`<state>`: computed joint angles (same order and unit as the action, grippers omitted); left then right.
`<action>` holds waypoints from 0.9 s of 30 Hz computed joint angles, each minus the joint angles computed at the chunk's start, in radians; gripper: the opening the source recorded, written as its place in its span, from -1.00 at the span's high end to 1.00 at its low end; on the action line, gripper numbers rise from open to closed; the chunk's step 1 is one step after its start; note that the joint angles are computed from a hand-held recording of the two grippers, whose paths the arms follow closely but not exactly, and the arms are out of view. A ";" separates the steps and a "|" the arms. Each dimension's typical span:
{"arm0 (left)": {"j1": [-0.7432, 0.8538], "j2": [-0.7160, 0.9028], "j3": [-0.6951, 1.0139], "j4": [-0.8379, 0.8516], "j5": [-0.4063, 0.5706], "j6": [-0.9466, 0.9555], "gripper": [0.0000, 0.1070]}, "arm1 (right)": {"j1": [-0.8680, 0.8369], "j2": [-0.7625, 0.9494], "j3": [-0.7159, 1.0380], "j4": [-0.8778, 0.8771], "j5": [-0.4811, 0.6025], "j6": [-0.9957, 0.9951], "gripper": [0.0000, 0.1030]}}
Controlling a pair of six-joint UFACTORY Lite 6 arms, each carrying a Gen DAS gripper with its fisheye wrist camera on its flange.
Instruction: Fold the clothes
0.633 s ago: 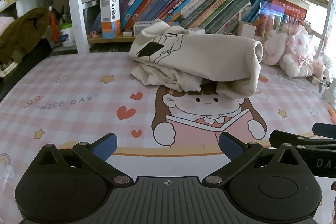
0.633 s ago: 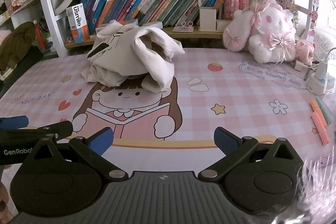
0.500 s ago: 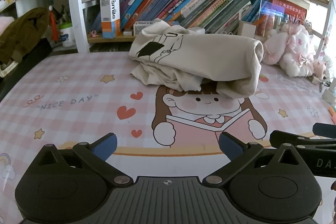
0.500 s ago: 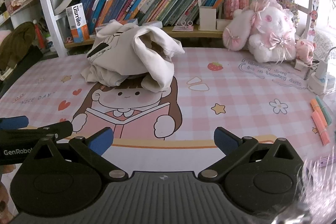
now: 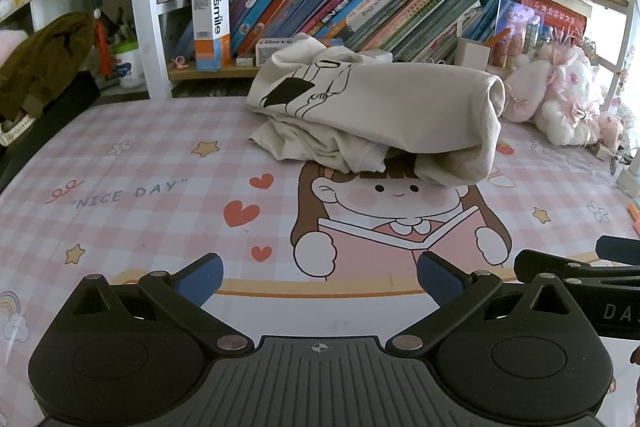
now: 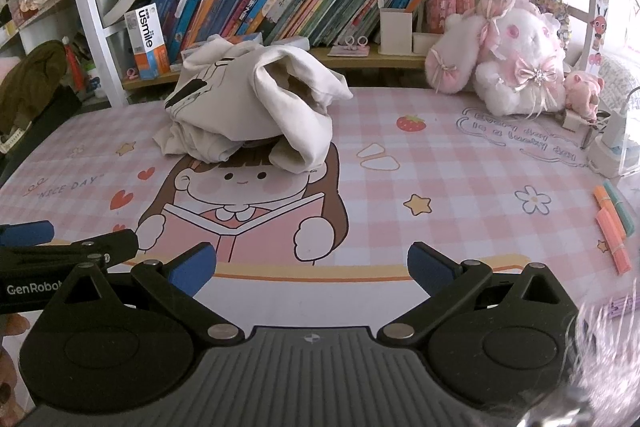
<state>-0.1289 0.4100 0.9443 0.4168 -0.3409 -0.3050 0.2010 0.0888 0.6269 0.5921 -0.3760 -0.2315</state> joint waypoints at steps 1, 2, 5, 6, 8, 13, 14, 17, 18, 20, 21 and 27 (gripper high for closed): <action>0.000 -0.001 0.000 0.000 0.001 0.000 -0.93 | -0.001 0.001 0.001 -0.003 0.001 0.002 -1.00; -0.001 0.000 -0.001 -0.002 0.000 0.002 -0.93 | -0.001 0.000 0.000 -0.005 0.000 0.004 -1.00; 0.000 -0.003 -0.004 -0.003 -0.001 0.003 -0.93 | -0.001 0.001 -0.001 -0.007 -0.001 0.008 -1.00; 0.000 -0.003 -0.003 -0.002 0.000 0.001 -0.93 | -0.001 0.002 -0.001 -0.006 -0.001 0.008 -1.00; 0.000 -0.003 -0.003 -0.003 0.001 0.002 -0.93 | 0.000 0.002 -0.002 -0.005 -0.002 0.008 -1.00; 0.000 -0.003 -0.002 -0.002 0.002 0.002 -0.93 | 0.001 0.001 0.001 0.001 0.003 0.003 -1.00; 0.000 -0.003 -0.002 -0.002 0.002 0.002 -0.93 | 0.001 0.001 0.001 0.001 0.003 0.003 -1.00; 0.002 -0.005 -0.002 -0.001 0.005 0.001 -0.93 | 0.000 -0.001 0.002 0.000 0.007 0.002 -1.00; 0.002 -0.005 -0.001 0.000 0.005 0.000 -0.93 | 0.000 -0.001 0.002 -0.002 0.007 0.004 -1.00; 0.003 -0.005 -0.001 0.000 0.006 0.000 -0.93 | 0.001 0.000 0.001 -0.004 0.005 0.005 -1.00; 0.003 -0.005 -0.001 0.000 0.006 0.001 -0.93 | 0.002 0.000 0.000 -0.005 0.005 0.006 -1.00; 0.004 -0.006 0.001 0.004 0.013 -0.004 -0.93 | 0.003 0.000 -0.001 -0.004 0.004 0.007 -1.00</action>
<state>-0.1251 0.4035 0.9453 0.4212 -0.3277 -0.3092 0.2043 0.0890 0.6263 0.5879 -0.3724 -0.2245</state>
